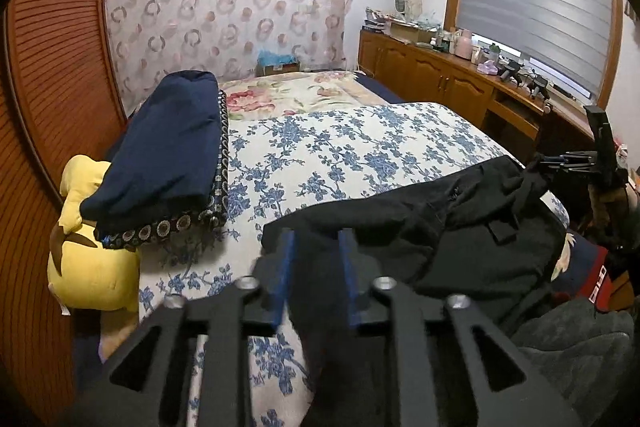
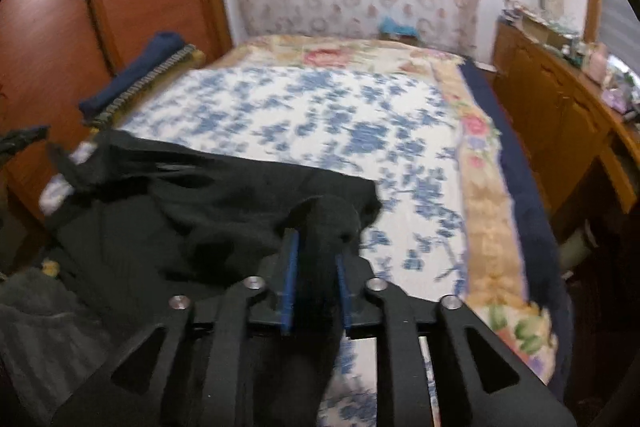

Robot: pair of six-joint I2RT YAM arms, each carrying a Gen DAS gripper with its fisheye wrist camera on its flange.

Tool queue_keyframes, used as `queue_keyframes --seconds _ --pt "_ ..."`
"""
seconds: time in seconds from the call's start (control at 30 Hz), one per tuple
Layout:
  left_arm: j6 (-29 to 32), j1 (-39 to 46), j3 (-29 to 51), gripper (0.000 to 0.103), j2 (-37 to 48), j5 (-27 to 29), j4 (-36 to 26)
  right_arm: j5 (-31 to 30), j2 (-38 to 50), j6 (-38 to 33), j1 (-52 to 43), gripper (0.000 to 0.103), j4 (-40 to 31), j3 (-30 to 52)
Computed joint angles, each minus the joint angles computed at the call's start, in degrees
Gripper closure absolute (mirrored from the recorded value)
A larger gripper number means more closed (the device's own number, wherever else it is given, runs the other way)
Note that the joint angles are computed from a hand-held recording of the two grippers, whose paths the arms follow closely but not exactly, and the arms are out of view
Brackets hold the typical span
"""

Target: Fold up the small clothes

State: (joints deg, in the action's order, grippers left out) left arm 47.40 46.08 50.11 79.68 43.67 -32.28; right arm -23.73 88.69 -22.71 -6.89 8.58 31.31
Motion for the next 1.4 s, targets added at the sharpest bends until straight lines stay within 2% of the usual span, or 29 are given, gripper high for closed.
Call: queue_keyframes --seconds 0.1,0.2,0.3,0.53,0.7,0.93,1.4 --pt "-2.5 -2.1 0.9 0.067 1.9 -2.1 3.4 0.1 1.0 0.9 0.0 0.06 2.1 1.3" --pt "-4.1 -4.4 2.9 0.061 5.7 -4.2 5.0 0.8 2.7 2.2 0.9 0.051 4.0 3.5" --pt "-5.1 -6.7 4.4 0.056 9.6 -6.2 6.9 2.0 6.9 2.9 2.1 0.049 5.1 6.6" --pt "-8.0 -10.8 7.6 0.054 18.6 -11.6 10.6 4.3 17.5 2.7 3.7 0.049 2.5 14.7" --pt "-9.8 -11.6 9.5 0.054 23.1 -14.2 12.1 3.9 21.3 2.2 3.7 0.049 0.5 17.5" --pt "-9.9 -12.1 10.1 0.054 24.7 -14.7 11.9 4.1 24.6 2.4 3.6 0.046 -0.1 19.5" --pt "-10.0 -11.4 11.5 0.049 27.4 -13.5 11.4 4.8 25.2 1.6 4.8 0.041 1.3 19.4"
